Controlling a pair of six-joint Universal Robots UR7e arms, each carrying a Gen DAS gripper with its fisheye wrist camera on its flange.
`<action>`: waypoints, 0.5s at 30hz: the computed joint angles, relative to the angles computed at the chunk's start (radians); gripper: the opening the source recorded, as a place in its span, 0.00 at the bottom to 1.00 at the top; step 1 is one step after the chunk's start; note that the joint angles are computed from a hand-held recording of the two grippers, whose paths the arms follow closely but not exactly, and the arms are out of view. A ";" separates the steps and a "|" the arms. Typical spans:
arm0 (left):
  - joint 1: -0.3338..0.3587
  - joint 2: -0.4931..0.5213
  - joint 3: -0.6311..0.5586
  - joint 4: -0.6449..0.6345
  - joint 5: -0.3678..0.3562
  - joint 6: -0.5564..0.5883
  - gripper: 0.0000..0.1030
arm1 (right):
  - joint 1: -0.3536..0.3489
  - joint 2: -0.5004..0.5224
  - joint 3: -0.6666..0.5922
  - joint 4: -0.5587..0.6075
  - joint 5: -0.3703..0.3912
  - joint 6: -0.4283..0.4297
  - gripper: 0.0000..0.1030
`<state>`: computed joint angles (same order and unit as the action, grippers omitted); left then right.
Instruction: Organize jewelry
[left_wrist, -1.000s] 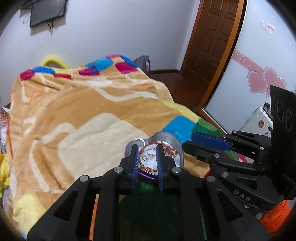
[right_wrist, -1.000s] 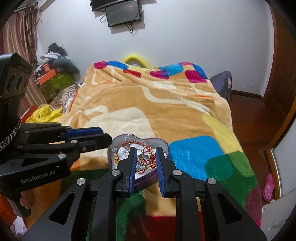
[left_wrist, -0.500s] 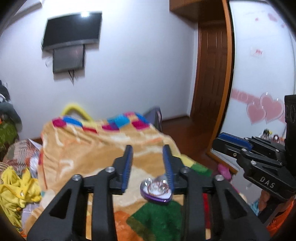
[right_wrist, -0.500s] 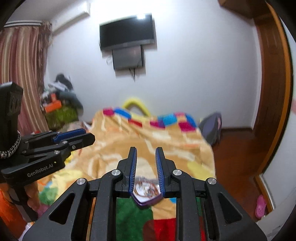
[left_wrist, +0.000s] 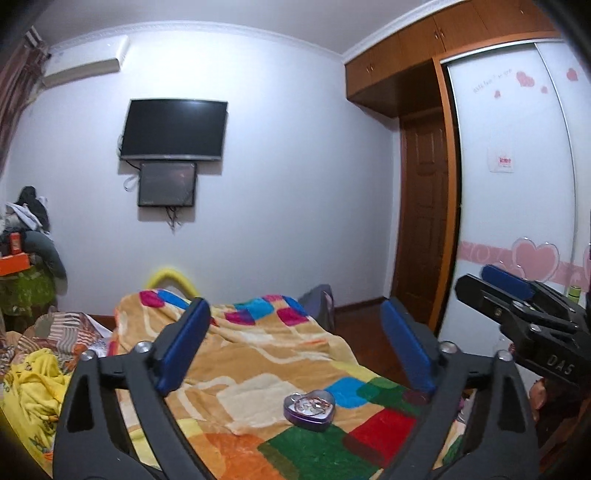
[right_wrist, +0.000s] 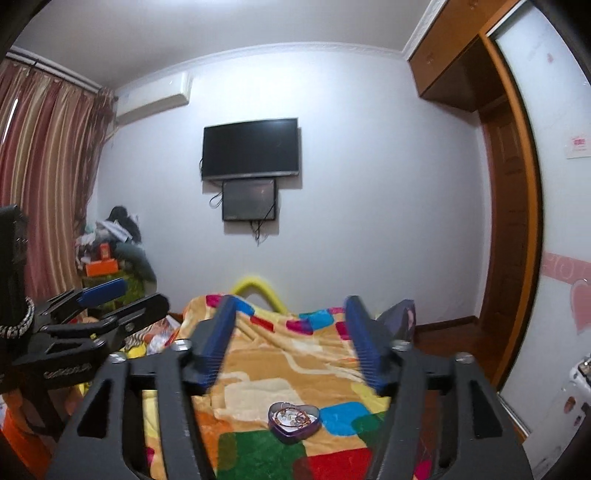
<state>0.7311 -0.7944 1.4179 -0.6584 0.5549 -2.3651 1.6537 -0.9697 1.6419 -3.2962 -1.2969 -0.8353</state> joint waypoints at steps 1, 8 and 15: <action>-0.004 -0.003 0.012 -0.025 -0.004 0.020 0.95 | 0.001 0.001 0.006 -0.021 -0.004 0.004 0.73; -0.021 -0.011 0.051 -0.050 -0.028 0.021 0.97 | 0.015 0.021 0.031 -0.128 -0.054 0.003 0.92; -0.026 -0.020 0.070 -0.060 -0.045 0.001 0.97 | 0.000 -0.010 0.067 -0.121 -0.052 0.002 0.92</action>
<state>0.7056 -0.8140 1.4878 -0.7180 0.5095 -2.3639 1.6538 -0.9799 1.7086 -3.4174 -1.3490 -0.8337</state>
